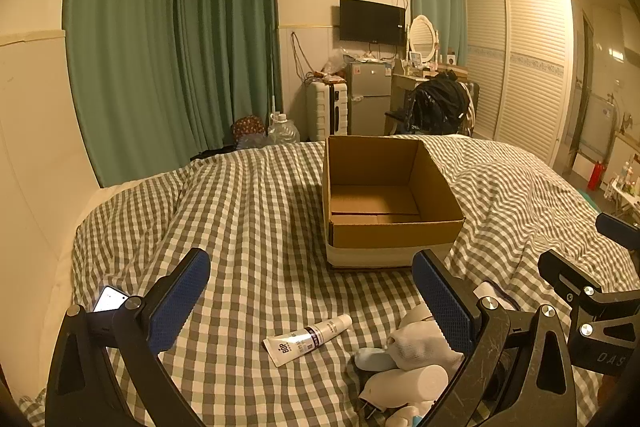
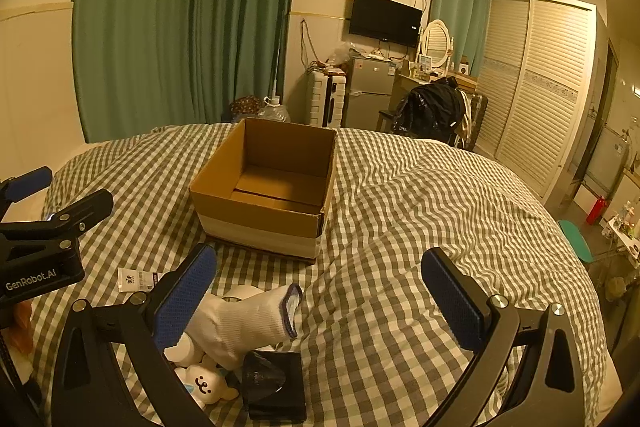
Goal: Organize objects
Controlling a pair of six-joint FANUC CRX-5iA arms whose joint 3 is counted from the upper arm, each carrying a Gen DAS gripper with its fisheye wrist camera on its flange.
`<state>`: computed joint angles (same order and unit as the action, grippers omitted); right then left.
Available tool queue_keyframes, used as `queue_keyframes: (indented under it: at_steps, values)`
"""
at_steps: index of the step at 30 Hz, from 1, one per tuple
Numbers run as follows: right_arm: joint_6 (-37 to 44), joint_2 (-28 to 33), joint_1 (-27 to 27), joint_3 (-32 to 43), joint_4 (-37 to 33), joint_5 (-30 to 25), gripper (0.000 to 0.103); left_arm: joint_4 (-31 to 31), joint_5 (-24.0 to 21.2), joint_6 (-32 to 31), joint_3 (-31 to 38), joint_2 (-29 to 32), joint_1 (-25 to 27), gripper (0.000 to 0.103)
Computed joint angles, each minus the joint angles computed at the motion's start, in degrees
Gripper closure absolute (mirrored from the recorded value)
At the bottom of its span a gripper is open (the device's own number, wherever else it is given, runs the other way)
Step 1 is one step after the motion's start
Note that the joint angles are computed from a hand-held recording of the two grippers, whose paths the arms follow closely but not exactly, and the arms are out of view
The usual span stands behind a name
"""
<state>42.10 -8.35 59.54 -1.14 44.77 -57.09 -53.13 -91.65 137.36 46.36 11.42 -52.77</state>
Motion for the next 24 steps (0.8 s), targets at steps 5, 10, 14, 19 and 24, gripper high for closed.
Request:
queue_keyframes:
  at_steps: [5,10,14,19,24]
  values:
    - [0.13,0.09,-0.02,0.13,-0.15,-0.06,0.0,0.03,0.15,-0.08,-0.11,-0.08,0.09,0.0]
    - [0.33,0.18,-0.04,0.29,-0.44,-0.1,0.0,0.1,0.16,-0.08,-0.11,-0.11,0.13,0.0]
    - [0.11,0.14,0.02,0.18,-0.38,-0.02,0.0,0.07,0.09,-0.06,-0.05,-0.12,0.07,0.0]
    - [0.55,0.01,0.13,0.21,-0.85,-0.05,0.001,1.17,0.82,0.15,0.16,-0.26,0.08,0.0]
    - [0.37,-0.41,0.39,0.27,-0.65,-0.27,0.002,-0.32,-0.3,-0.61,1.88,0.43,-1.04,0.0]
